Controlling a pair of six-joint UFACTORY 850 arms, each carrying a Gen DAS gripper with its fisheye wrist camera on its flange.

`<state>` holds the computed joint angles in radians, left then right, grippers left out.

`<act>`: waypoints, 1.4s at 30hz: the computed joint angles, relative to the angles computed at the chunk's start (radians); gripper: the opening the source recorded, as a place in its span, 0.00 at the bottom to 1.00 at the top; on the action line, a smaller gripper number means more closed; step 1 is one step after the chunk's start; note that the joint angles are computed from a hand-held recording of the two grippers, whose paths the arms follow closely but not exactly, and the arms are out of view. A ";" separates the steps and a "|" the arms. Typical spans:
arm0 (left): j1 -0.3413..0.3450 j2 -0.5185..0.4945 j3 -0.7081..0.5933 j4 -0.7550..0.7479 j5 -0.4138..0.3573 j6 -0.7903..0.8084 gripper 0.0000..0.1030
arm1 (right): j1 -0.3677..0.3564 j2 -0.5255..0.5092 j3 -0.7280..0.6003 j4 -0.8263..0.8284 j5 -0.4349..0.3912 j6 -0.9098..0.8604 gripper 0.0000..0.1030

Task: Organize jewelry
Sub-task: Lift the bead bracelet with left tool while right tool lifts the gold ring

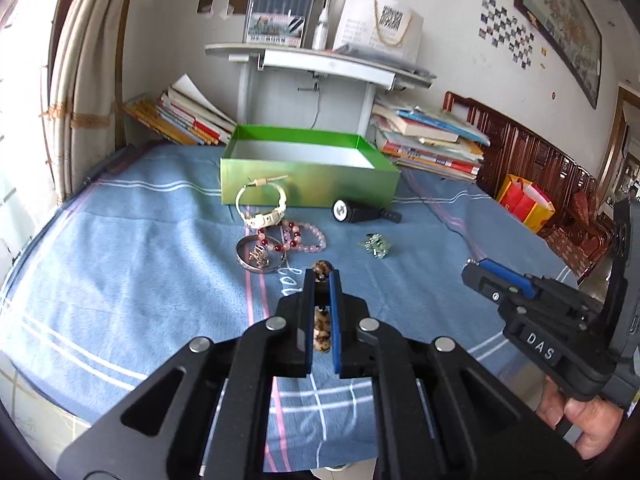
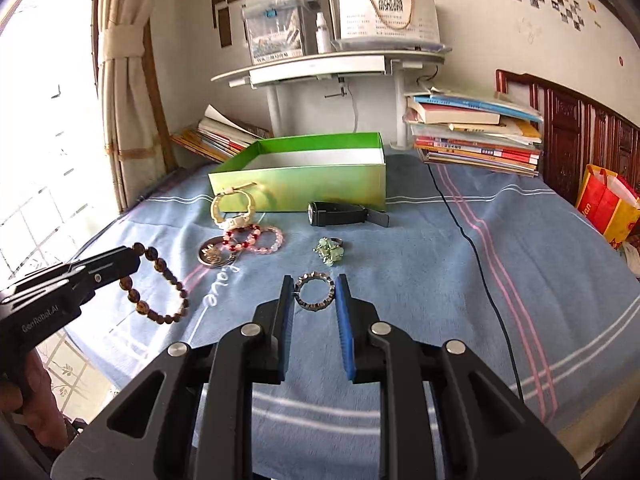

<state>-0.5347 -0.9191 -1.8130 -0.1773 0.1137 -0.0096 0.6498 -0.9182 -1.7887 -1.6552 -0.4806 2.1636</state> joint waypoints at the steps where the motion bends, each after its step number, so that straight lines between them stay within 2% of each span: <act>1: -0.004 0.017 0.026 -0.016 0.017 0.017 0.07 | 0.005 0.009 0.014 -0.013 -0.006 0.016 0.20; 10: -0.019 0.101 0.151 -0.085 0.098 0.095 0.07 | 0.033 0.065 0.096 -0.105 -0.053 0.118 0.20; 15: -0.018 0.123 0.185 -0.055 0.120 0.066 0.07 | 0.040 0.073 0.106 -0.129 -0.066 0.135 0.20; 42: -0.012 0.086 0.146 -0.021 0.087 0.021 0.07 | 0.040 0.060 0.096 -0.114 -0.059 0.137 0.20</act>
